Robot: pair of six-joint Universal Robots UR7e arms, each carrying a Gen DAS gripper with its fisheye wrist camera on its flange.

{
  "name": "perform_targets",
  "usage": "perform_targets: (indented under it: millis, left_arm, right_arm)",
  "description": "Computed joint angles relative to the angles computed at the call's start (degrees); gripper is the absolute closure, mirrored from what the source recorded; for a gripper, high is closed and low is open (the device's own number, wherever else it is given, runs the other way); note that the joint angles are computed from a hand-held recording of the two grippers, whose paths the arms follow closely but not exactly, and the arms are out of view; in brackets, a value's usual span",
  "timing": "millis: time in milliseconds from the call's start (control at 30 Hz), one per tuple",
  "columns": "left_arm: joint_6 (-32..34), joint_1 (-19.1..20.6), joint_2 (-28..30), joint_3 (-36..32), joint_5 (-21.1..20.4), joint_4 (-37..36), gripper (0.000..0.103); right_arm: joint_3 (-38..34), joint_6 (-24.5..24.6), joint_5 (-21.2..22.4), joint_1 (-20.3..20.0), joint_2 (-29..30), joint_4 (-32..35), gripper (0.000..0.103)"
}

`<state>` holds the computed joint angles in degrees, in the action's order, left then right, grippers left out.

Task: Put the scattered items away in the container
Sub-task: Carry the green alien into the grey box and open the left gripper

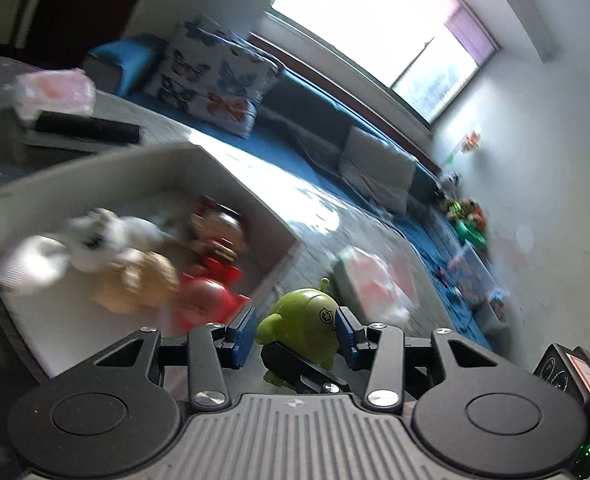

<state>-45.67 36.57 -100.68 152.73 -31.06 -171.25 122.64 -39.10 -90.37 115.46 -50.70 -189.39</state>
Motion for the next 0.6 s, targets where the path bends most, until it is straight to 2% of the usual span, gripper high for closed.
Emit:
perform_targets:
  millis: [200, 300, 433, 600]
  left_arm:
    - [-6.9, -0.5, -12.9, 1.7, 3.1, 14.5, 0.057]
    - [-7.8, 0.9, -16.1, 1.9, 2.8, 17.0, 0.057]
    - [-6.8, 3.8, -17.2, 1.8, 1.0, 16.9, 0.057]
    - [-3.5, 7.7, -15.4, 0.8, -2.4, 13.8, 0.058]
  right_arm:
    - [-4.0, 0.0, 0.4, 3.6, 4.4, 3.6, 0.054]
    - [-5.8, 0.1, -0.1, 4.7, 6.3, 5.8, 0.054]
    - [-8.0, 0.5, -1.3, 5.6, 8.4, 9.2, 0.054]
    - [-10.1, -0.3, -3.3, 5.8, 10.0, 12.3, 0.054]
